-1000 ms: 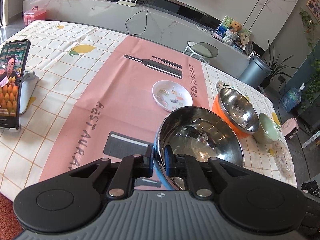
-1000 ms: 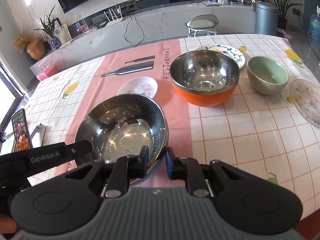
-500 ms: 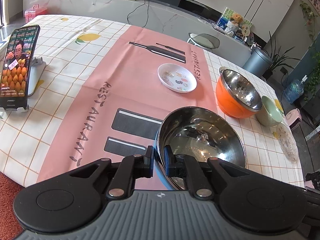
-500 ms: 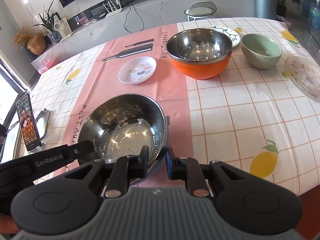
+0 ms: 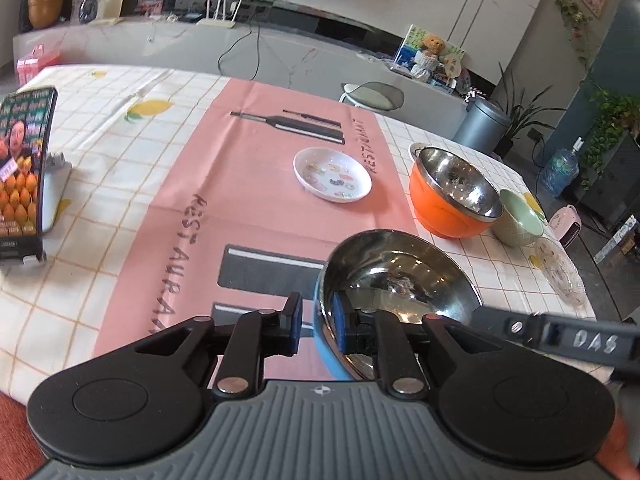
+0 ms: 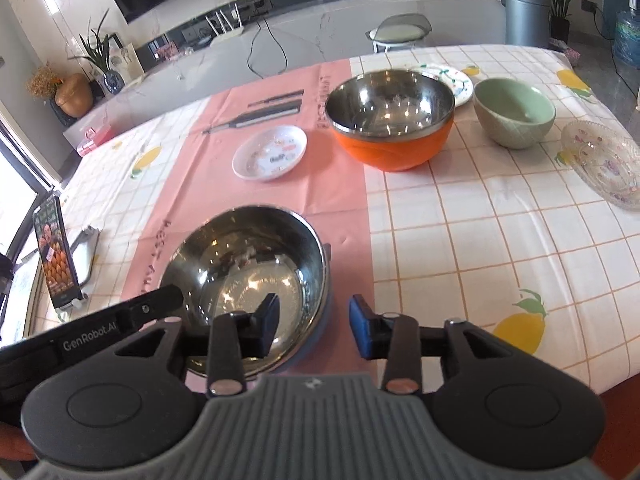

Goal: Organize plates and bowls

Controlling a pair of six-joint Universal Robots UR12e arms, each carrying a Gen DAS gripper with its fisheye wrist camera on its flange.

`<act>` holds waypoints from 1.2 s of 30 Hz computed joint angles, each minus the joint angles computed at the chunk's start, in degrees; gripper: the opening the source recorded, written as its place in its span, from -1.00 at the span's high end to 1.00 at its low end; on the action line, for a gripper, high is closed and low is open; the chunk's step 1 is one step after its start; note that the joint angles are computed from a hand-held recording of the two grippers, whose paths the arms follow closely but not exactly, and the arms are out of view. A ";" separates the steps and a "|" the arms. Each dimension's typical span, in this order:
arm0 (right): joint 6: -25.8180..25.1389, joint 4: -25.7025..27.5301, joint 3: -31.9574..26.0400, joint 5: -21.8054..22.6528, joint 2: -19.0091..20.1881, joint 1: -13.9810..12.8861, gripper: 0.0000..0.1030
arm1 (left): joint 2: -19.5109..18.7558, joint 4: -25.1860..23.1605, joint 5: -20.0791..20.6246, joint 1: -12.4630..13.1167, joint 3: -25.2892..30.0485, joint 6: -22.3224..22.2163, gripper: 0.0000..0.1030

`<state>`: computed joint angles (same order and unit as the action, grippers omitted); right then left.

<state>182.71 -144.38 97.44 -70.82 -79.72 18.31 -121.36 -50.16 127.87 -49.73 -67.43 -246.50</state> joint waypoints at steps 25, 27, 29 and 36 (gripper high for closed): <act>4.73 1.48 -3.31 -12.55 3.02 -1.31 0.04 | 4.56 4.72 25.80 4.71 -15.82 49.84 0.18; 4.74 2.12 -4.04 -12.78 3.65 -1.07 0.04 | 4.41 3.92 25.86 4.78 -15.36 49.80 0.18; 4.71 2.22 -4.62 -12.63 4.12 -0.95 0.04 | 4.78 6.06 25.71 5.04 -15.70 50.08 0.18; 4.91 0.93 -6.04 -13.03 5.46 -0.86 0.01 | 4.55 13.18 24.75 6.00 -13.53 53.76 0.18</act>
